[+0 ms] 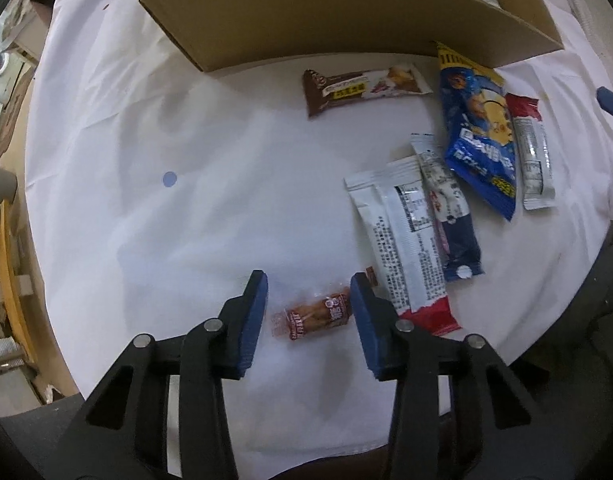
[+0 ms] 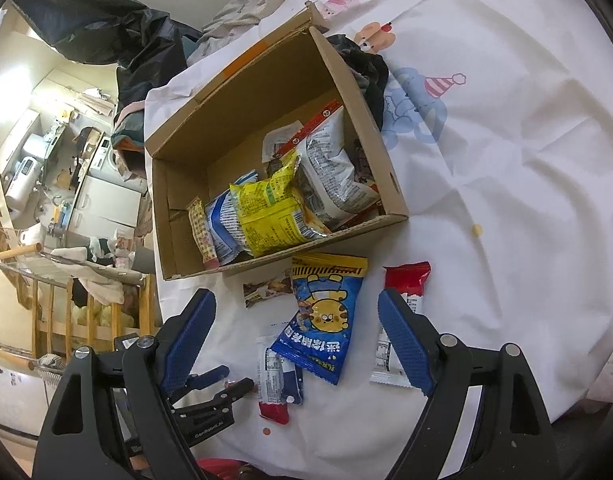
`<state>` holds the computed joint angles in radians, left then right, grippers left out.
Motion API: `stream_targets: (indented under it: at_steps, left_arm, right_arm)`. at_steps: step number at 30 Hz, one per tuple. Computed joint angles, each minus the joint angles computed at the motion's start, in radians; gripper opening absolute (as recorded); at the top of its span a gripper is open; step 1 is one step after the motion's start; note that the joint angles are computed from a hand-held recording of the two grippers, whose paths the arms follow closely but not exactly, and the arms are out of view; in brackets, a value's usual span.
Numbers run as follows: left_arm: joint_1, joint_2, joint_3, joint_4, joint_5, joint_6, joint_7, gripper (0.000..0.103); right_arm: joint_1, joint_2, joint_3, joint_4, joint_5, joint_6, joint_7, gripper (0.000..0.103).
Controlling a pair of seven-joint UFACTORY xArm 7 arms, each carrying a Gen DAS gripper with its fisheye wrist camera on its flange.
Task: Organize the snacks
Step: 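Grasp the small brown candy with the left tool while the right tool grasps a white-red bar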
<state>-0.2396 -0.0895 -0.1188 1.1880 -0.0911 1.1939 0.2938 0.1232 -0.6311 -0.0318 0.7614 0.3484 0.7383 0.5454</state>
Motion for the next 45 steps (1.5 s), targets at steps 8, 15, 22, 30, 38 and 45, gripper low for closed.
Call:
stream_targets:
  at_steps: [8,15,22,30,38,45]
  left_arm:
    - [0.007,-0.004,0.01,0.026,-0.05,0.041,0.002,0.004]
    - [0.029,-0.012,0.028,0.051,-0.11,0.027,-0.019,0.004]
    - [0.028,0.04,0.02,0.11,-0.102,0.104,0.045,0.067]
    - [-0.041,-0.072,-0.029,-0.075,0.037,0.027,0.23,0.057]
    - [-0.052,-0.087,-0.016,-0.054,-0.012,0.049,0.288,0.016]
    - [0.02,-0.07,0.043,0.055,-0.133,0.03,0.171,0.016]
  right_arm:
    - [-0.001,0.001,-0.001,0.001,-0.004,0.005,0.0,0.086]
    - [-0.003,0.001,0.001,-0.001,-0.008,0.004,0.002,0.086]
    - [-0.002,0.017,0.007,0.011,-0.017,0.02,0.002,0.086]
    - [-0.006,0.015,0.006,0.007,-0.014,0.021,0.003,0.086]
    - [-0.021,-0.002,-0.001,-0.008,-0.018,0.03,0.017,0.086]
    - [-0.069,0.064,0.032,0.037,-0.11,0.189,0.084,0.086]
